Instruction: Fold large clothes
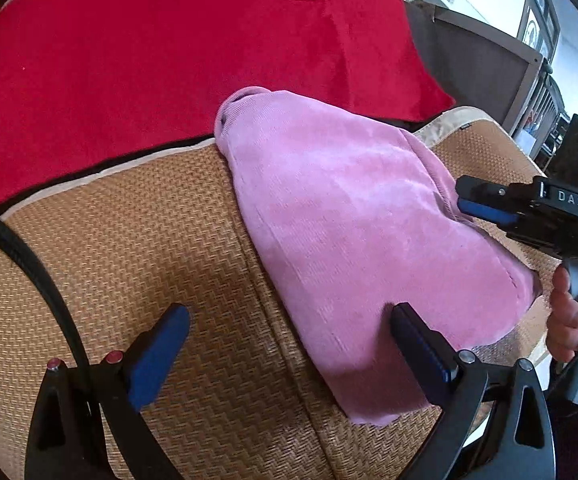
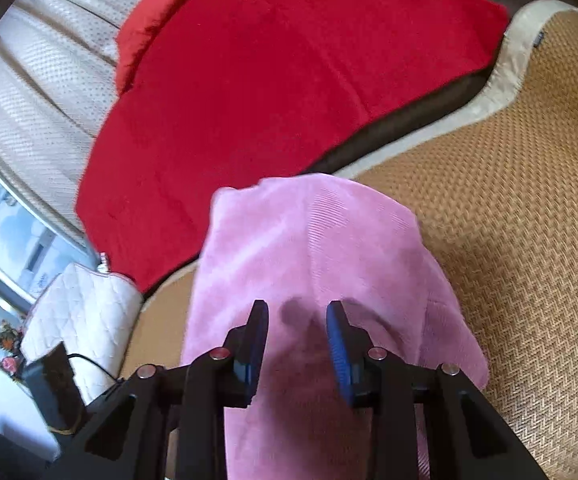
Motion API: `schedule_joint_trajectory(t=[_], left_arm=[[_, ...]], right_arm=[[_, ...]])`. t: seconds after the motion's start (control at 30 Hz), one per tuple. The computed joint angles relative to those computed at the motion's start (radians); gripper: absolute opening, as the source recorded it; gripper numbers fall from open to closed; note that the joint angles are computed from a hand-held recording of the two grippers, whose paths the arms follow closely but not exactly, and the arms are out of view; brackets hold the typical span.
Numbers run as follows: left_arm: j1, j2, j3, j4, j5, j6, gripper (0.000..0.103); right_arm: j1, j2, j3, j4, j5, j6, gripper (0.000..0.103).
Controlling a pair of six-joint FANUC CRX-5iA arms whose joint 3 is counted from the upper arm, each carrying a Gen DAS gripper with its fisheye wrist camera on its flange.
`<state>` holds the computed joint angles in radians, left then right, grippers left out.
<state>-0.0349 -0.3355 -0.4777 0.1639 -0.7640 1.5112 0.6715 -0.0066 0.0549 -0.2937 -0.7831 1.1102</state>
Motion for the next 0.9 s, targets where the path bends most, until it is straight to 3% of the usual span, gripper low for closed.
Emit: schedule_joint_trajectory(t=[0.23, 0.4, 0.73, 0.9], left_arm=[[-0.031, -0.008, 0.038, -0.116, -0.023, 0.074, 0.1], [-0.056, -0.006, 0.058, -0.171, -0.034, 0.11, 0.1], [-0.086, -0.003, 0.082, -0.24, -0.054, 0.175, 0.1], [-0.087, 0.003, 0.087, -0.243, -0.062, 0.182, 0.1]], right_arm=[[0.036, 0.044, 0.036, 0.044, -0.077, 0.009, 0.034], [0.044, 0.037, 0.023, 0.057, -0.069, 0.0, 0.035], [0.07, -0.019, -0.033, 0.091, 0.049, -0.011, 0.036], [0.056, 0.064, 0.043, 0.07, -0.097, 0.001, 0.036]])
